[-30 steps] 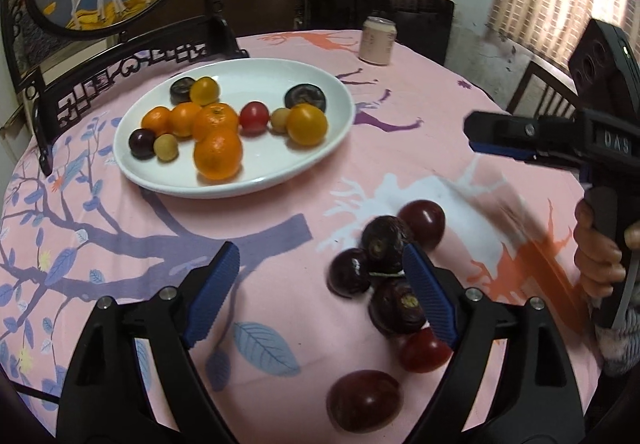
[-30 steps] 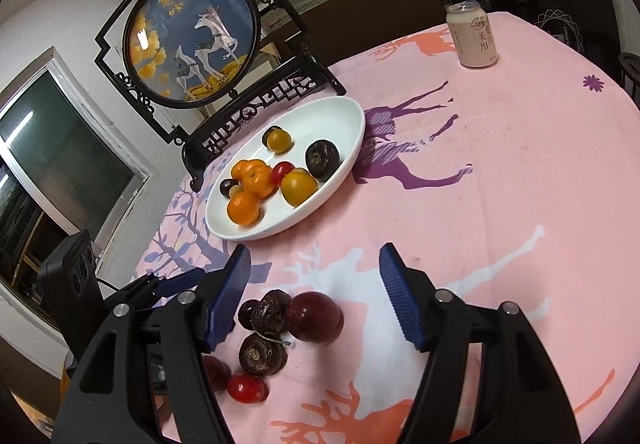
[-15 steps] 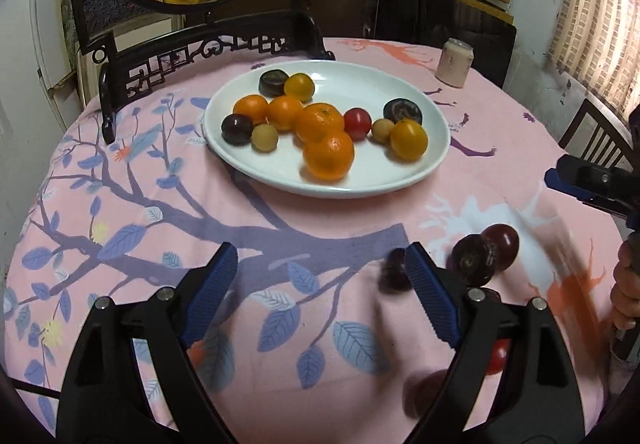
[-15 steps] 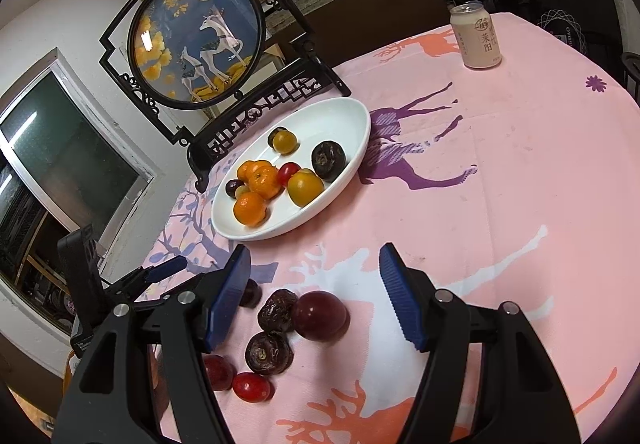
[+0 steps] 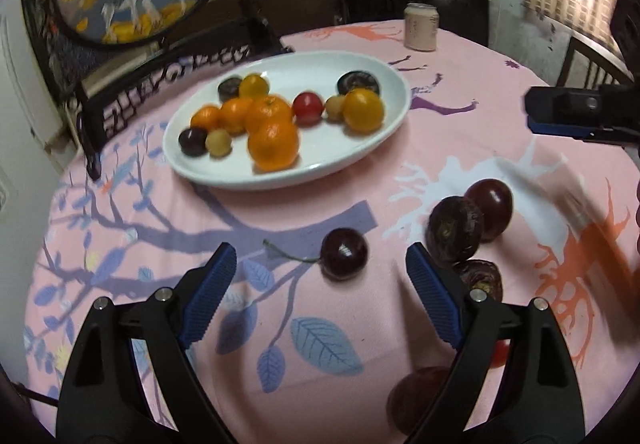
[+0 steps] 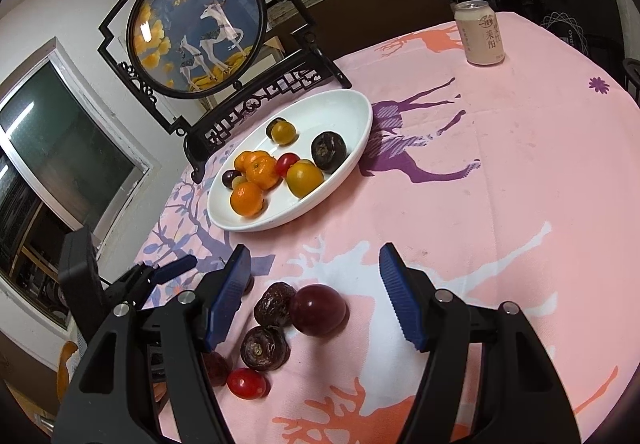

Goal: Organize fruits
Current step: 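Grasp a dark red cherry with the left gripper while the right grasps a red plum, then place the cherry and red plum on the white plate, opening both grippers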

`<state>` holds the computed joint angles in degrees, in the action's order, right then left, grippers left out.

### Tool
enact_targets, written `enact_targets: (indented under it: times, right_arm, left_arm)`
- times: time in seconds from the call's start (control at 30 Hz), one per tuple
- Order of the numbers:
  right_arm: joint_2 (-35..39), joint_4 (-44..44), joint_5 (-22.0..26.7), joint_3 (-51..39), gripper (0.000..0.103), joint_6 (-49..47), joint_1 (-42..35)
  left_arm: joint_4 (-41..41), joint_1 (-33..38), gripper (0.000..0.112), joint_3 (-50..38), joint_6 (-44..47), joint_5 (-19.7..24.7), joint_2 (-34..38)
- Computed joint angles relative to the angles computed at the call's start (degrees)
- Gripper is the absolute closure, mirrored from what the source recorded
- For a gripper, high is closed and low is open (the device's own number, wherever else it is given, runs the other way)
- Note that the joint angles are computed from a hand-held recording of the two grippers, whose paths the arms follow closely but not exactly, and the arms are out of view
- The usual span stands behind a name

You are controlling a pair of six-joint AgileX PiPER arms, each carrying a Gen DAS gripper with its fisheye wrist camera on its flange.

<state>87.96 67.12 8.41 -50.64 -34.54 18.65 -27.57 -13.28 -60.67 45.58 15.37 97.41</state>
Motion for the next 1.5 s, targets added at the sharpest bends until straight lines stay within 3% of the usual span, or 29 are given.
enact_targets:
  times: [0.07,0.13,0.17,0.3,0.47,0.63,0.77,0.97,1.1,1.37,1.5]
  right_arm:
    - [0.33,-2.08,0.29,-0.31,0.036,1.91,0.11]
    - [0.5,-1.45,0.82,-0.47,0.036,1.38,0.03]
    - [0.53,-0.55,0.95,-0.41,0.036,0.48,-0.07]
    - [0.54,-0.19,1.15,-0.39,0.036,0.23,-0.13]
    - [0.8,-1.43,1.95,-0.14,0.036,1.29,-0.08]
    - [0.98,-6.81,2.64,0.56,0.041,6.26,0.48]
    - [2.91,-18.74,3.47,-0.42,0.05,17.45,1.5]
    - [5.93,-34.16,4.0,-2.81,0.05,30.57,4.4]
    - [8.06,-41.77,2.81,-3.98,0.06,37.21,5.76]
    - [8.2,-42.49,1.71,-3.95,0.065,37.69,5.78]
    - [6.78,-35.12,0.99,-2.66,0.065,31.47,4.25]
  left_arm:
    - [-4.91,-0.23,0.029,0.72,5.85,-0.59,-0.31]
    - [-6.7,-0.06,0.044,-0.15,8.25,1.1,0.42]
    - [-6.79,0.11,0.047,-0.9,8.43,2.26,1.08]
    - [-1.81,0.07,0.073,-4.24,3.31,5.31,4.58]
    - [-3.64,1.01,0.082,-4.99,4.39,6.55,5.1]
    - [-6.92,3.87,0.082,-5.86,4.95,8.46,4.32]
    - [-6.29,4.08,0.082,-6.4,3.73,8.57,4.49]
    - [-2.65,3.1,0.082,-6.6,0.72,8.15,5.07]
    - [-1.74,2.74,0.082,-6.67,0.15,8.4,5.45]
    - [-2.2,2.57,0.082,-6.37,0.7,7.63,5.73]
    - [-3.64,2.82,0.084,-5.76,1.61,6.81,4.98]
